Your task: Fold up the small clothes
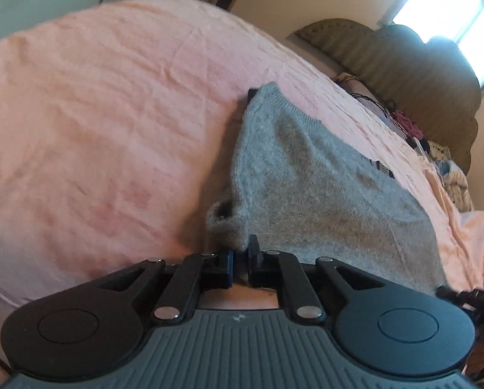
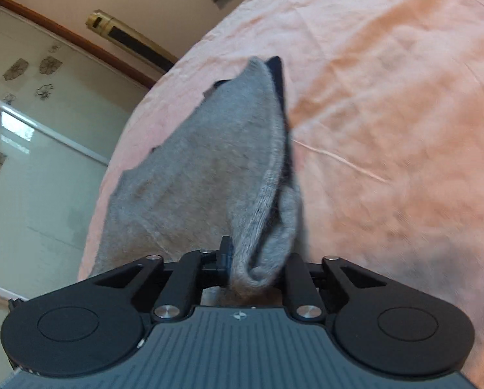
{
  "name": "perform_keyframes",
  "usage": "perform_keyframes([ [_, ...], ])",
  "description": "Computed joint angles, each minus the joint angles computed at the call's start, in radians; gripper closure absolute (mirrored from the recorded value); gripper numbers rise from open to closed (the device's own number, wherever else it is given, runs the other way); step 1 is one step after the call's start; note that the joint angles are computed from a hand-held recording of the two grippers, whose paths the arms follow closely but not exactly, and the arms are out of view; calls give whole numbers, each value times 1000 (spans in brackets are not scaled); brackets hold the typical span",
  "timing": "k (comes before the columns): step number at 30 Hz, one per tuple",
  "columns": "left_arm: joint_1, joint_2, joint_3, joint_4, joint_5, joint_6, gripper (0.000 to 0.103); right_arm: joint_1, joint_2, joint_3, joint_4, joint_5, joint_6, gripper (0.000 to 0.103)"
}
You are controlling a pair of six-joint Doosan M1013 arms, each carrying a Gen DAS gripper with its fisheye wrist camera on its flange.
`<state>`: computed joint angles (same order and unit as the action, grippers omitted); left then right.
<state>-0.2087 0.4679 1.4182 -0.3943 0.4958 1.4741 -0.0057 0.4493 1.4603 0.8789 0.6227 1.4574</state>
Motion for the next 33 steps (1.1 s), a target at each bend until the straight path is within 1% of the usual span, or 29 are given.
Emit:
perform_keyframes([
  [1,-1,-10,-3,43,-19,4,78,-4,-12,16,16,-24,-28,73],
  [2,0,-16,-9,63,-49,25,55,-7,-22,21,21,-61,-42,65],
  [3,-3,-20,-15,120,-108,-1,36,-9,-27,15,3,-99,-36,58],
  [4,-8,-17,-24,212,-180,-69,10,-12,-24,-4,-23,-121,-35,50],
  [5,-15,-1,-46,339,-244,-163,2,-16,-8,-42,-45,-125,-58,48],
  [6,-20,25,-84,446,-260,-221,2,-18,14,-87,-76,-116,-76,47],
  [7,-26,66,-149,510,-238,-227,2,-18,46,-146,-140,-98,-58,47],
  [8,-31,112,-221,523,-190,-198,3,-15,83,-211,-220,-75,-26,47],
  [10,-32,220,-393,441,-50,-108,6,-3,168,-352,-386,-21,50,47],
  [11,-32,282,-496,407,46,-90,17,1,214,-428,-466,19,110,47],
  [12,-32,339,-592,393,136,-86,25,3,255,-496,-516,61,153,47],
  [13,-36,395,-688,403,223,-85,33,4,299,-568,-544,117,177,47],
  [14,-40,447,-779,408,308,-75,36,4,336,-628,-553,165,199,47],
  [15,-45,490,-853,421,373,-60,43,4,372,-687,-549,222,215,47],
  [16,-51,511,-887,429,399,-36,60,6,398,-729,-547,263,226,48],
  [17,-55,511,-879,425,383,1,82,10,409,-745,-529,276,203,64],
  [18,-58,507,-870,413,366,47,100,8,421,-763,-485,304,150,81],
  [19,-63,507,-872,426,364,63,99,9,430,-779,-463,330,117,91],
  [21,-77,475,-809,561,260,-23,100,19,421,-765,-478,308,70,92],
  [22,-75,471,-805,584,235,-55,100,21,410,-748,-496,274,74,92],
  [24,-67,504,-870,585,308,-83,100,17,379,-694,-507,166,115,93],
  [25,-70,522,-899,616,353,-90,100,13,374,-681,-509,137,143,93],
  [26,-73,526,-889,640,350,-79,99,12,382,-691,-548,148,194,93],
  [27,-76,504,-837,674,302,-91,99,16,391,-701,-589,169,223,93],
  [28,-80,485,-798,705,277,-108,97,20,394,-699,-615,177,235,92],
  [30,-87,445,-734,768,243,-187,92,27,378,-657,-625,131,262,91],
  [31,-89,415,-682,807,194,-242,89,30,364,-635,-632,104,277,83],
  [32,-92,380,-621,846,120,-308,83,37,340,-599,-671,50,317,72],
  [33,-95,350,-567,866,50,-345,79,46,313,-555,-723,-19,357,66],
])
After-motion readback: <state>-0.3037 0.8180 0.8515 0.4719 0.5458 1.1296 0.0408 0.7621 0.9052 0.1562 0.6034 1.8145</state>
